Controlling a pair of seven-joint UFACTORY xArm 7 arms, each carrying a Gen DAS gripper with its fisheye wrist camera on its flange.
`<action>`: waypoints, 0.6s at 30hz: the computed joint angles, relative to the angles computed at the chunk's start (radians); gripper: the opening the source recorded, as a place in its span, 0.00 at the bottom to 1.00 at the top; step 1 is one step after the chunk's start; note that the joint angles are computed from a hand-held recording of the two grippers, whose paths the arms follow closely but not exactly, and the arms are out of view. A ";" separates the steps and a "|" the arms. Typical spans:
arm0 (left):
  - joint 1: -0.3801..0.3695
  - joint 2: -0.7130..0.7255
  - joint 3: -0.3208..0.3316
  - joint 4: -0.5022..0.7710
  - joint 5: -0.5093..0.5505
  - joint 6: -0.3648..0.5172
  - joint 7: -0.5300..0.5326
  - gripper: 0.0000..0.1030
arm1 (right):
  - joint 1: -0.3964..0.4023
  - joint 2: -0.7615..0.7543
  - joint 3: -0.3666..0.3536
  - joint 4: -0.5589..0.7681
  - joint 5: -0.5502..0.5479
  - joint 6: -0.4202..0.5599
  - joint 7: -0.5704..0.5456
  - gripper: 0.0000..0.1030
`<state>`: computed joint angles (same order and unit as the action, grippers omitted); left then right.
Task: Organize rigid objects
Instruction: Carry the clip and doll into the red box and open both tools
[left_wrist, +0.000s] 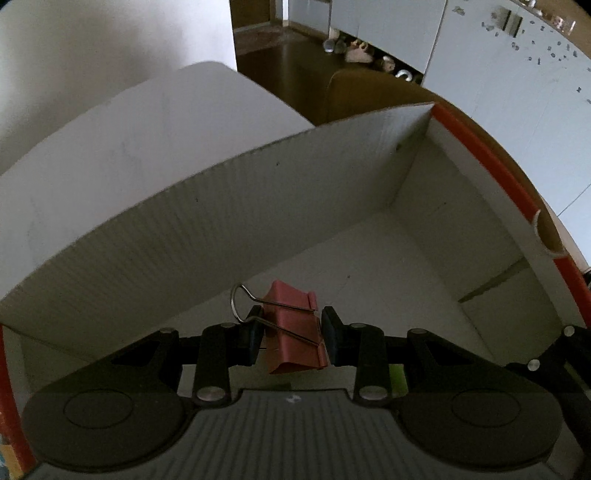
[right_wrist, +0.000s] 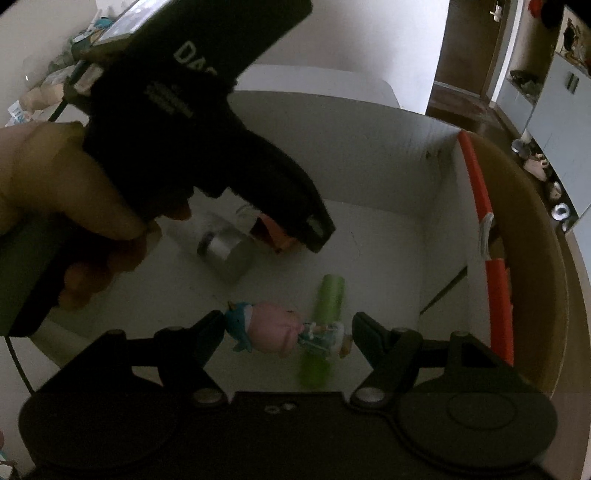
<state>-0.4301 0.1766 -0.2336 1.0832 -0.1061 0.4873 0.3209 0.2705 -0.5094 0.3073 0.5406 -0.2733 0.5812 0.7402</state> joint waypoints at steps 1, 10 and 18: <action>-0.001 0.004 0.002 0.005 0.004 0.013 -0.005 0.32 | 0.001 0.001 -0.001 0.003 0.002 0.002 -0.001 0.73; 0.005 0.006 0.004 0.018 0.001 0.031 0.002 0.32 | 0.007 -0.013 -0.029 -0.007 0.027 -0.007 -0.035 0.74; 0.002 -0.033 0.001 -0.021 -0.005 -0.004 0.003 0.45 | 0.014 -0.057 -0.020 -0.024 0.053 -0.006 -0.042 0.77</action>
<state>-0.4280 0.1437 -0.2323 1.0623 -0.1115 0.4830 0.3239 0.2849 -0.5661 0.2877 0.5161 -0.2199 0.5748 0.6981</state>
